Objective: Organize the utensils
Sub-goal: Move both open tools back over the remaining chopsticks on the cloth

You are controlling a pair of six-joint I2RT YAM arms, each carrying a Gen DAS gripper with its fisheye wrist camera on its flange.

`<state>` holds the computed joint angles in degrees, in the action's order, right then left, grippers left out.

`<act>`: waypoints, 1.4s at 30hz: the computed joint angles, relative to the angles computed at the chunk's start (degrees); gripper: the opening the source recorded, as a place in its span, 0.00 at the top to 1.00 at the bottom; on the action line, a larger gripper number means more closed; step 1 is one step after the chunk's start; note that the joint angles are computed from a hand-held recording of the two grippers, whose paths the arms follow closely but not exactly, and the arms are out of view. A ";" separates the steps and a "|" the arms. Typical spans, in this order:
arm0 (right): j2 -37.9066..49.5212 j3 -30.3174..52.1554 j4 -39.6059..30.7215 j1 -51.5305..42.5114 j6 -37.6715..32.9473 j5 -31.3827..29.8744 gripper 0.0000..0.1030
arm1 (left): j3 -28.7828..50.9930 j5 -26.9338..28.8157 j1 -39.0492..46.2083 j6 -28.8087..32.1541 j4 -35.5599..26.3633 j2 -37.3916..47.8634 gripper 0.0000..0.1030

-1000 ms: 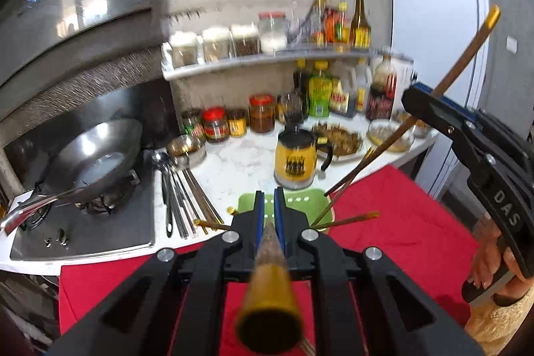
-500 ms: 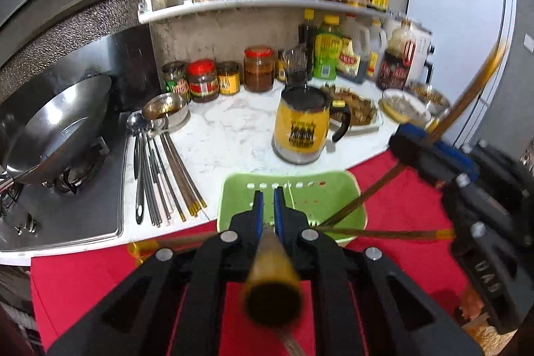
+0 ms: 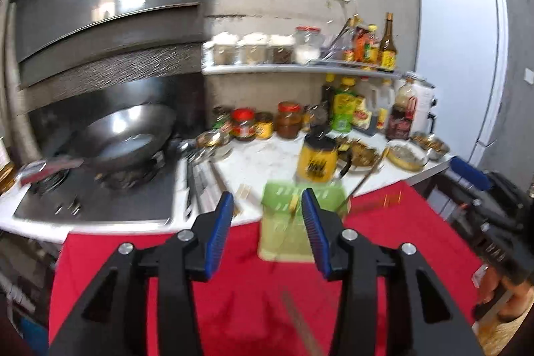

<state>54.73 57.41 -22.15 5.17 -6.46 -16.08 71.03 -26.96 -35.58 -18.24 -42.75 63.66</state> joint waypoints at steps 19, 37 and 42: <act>-25.80 -30.15 -19.65 3.72 1.57 2.79 0.52 | -37.19 -8.65 -29.86 -42.40 -9.19 -15.92 0.59; -19.72 -34.16 -14.40 12.95 3.62 5.62 0.75 | -38.44 -5.79 -25.26 -38.08 -5.40 -12.43 0.59; -16.41 -34.48 -10.59 16.32 4.19 7.78 0.84 | -39.31 -2.79 -23.06 -35.01 -2.14 -12.41 0.59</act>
<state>38.32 22.92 -32.74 21.49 -2.27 -8.30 31.72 -29.75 -58.64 -53.25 -44.89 51.25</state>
